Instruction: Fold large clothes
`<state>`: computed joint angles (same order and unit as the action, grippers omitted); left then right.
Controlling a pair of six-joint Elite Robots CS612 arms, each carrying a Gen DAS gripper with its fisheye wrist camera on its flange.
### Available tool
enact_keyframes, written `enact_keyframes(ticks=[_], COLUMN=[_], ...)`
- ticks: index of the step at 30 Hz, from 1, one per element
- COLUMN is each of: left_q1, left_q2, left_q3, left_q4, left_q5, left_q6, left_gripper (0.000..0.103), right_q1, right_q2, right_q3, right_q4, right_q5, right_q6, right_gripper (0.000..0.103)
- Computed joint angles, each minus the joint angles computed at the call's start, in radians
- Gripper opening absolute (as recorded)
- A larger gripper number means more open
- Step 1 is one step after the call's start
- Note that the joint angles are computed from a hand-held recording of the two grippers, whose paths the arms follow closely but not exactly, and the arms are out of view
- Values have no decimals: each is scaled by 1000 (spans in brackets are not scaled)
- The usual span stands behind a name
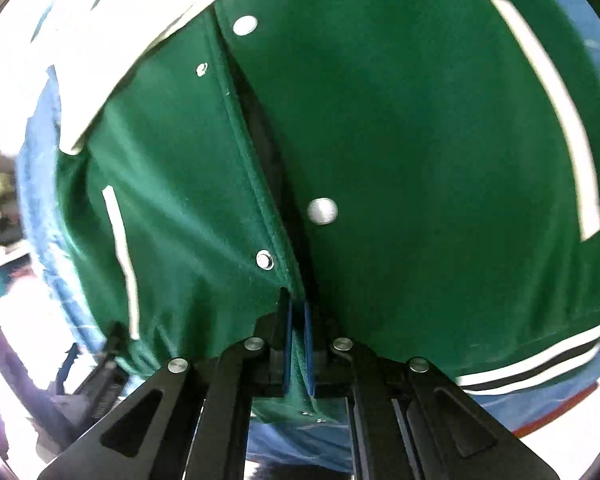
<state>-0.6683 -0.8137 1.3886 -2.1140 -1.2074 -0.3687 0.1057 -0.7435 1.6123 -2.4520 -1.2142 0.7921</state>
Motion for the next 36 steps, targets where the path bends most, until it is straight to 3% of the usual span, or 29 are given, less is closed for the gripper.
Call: enact_keyframes(ticks=[2,4,6,7,8,10,11,12,15,18,21,25,27,29,32,34,36], left_q1=[-4,-1,11,13,15,15,18,21,27,30,37,45,67,92,122,125,131], left_q2=[15,28,29,26,22,19,14,13,32,100,205,307,318,301,274,270,268], left_q3=[-3,-8,-7,-3,4,1,-1,-9,-65,-166,-318,-458,-480,-456,-411,-407,-402], left_q4=[28,65,58,50,35,47,39,33,-19,-81,-38,26,47,35,0,-12,-22], left_q5=[12,9,-26,-34,-34,-27,-30,-37,-25,85,167,243,217,169,77,59,38], left_q6=[9,6,-2,-3,6,13,10,8,15,50,90,145,78,2,-78,-98,-123], left_gripper=[103,103,103,103,103,103,103,103,103,103,103,103,103,103,103,103,103], right_q1=[11,13,-7,-12,-13,-15,-13,-6,-4,-3,-4,-20,-15,-13,-23,-30,-52], right_q2=[20,53,47,49,55,70,76,78,54,23,10,83,143,171,175,160,139], right_q3=[-56,-116,-90,-85,-88,-97,-107,-121,-117,-109,-129,-248,-360,-413,-409,-385,-333], right_q4=[119,206,143,102,80,99,136,196,232,176,84,67,171,260,254,222,156], right_q5=[-34,-1,66,90,104,150,157,129,98,28,-74,-69,-123,-169,-142,-123,-55], right_q6=[-86,-126,-75,-59,-56,-76,-95,-126,-135,-95,-66,-105,-133,-160,-151,-151,-135], right_gripper=[6,12,26,41,43,37,21,20,20,24,43,46,46,46,46,46,46])
